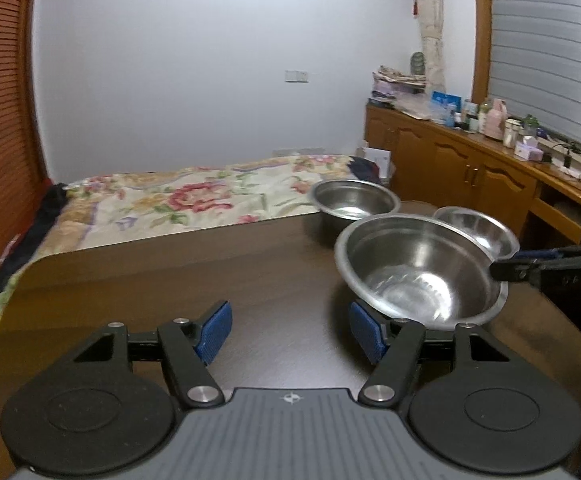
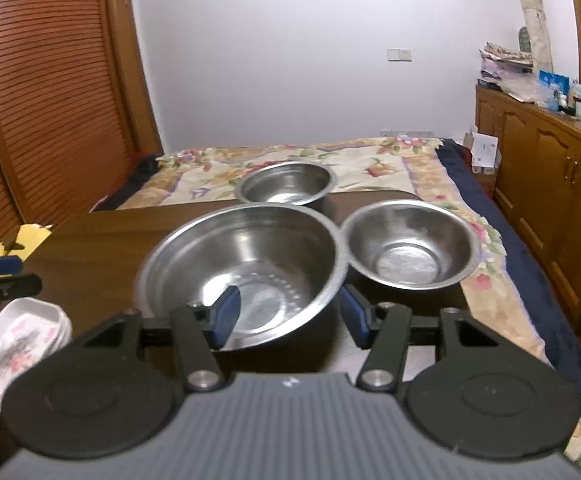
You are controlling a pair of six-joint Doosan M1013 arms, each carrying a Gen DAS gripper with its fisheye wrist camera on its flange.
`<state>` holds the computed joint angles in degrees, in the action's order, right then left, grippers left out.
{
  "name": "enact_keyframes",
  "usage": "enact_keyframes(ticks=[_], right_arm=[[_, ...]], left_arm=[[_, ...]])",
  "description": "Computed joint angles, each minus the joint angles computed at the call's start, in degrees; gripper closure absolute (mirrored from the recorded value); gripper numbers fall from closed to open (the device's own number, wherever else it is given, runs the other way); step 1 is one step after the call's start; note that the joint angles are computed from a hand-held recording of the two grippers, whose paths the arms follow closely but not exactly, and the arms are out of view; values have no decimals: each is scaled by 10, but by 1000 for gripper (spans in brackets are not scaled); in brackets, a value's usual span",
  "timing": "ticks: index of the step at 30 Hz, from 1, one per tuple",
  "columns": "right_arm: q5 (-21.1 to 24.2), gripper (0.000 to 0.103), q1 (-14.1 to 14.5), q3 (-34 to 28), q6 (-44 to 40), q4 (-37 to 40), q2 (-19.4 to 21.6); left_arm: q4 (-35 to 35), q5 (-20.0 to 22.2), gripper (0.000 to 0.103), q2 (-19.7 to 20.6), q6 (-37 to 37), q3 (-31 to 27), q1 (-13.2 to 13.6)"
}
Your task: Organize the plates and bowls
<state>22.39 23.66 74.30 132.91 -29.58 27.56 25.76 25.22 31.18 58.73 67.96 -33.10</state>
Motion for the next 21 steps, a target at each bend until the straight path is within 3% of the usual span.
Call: enact_keyframes(ticks=[9, 17, 21], right_arm=[[-15, 47, -19, -6, -111, 139, 11], [-26, 47, -32, -4, -226, 293, 12], [-30, 53, -35, -4, -268, 346, 14]], left_arm=[[-66, 59, 39, 63, 67, -99, -3], [-123, 92, 45, 92, 109, -144, 1], [-144, 102, 51, 100, 126, -156, 2]])
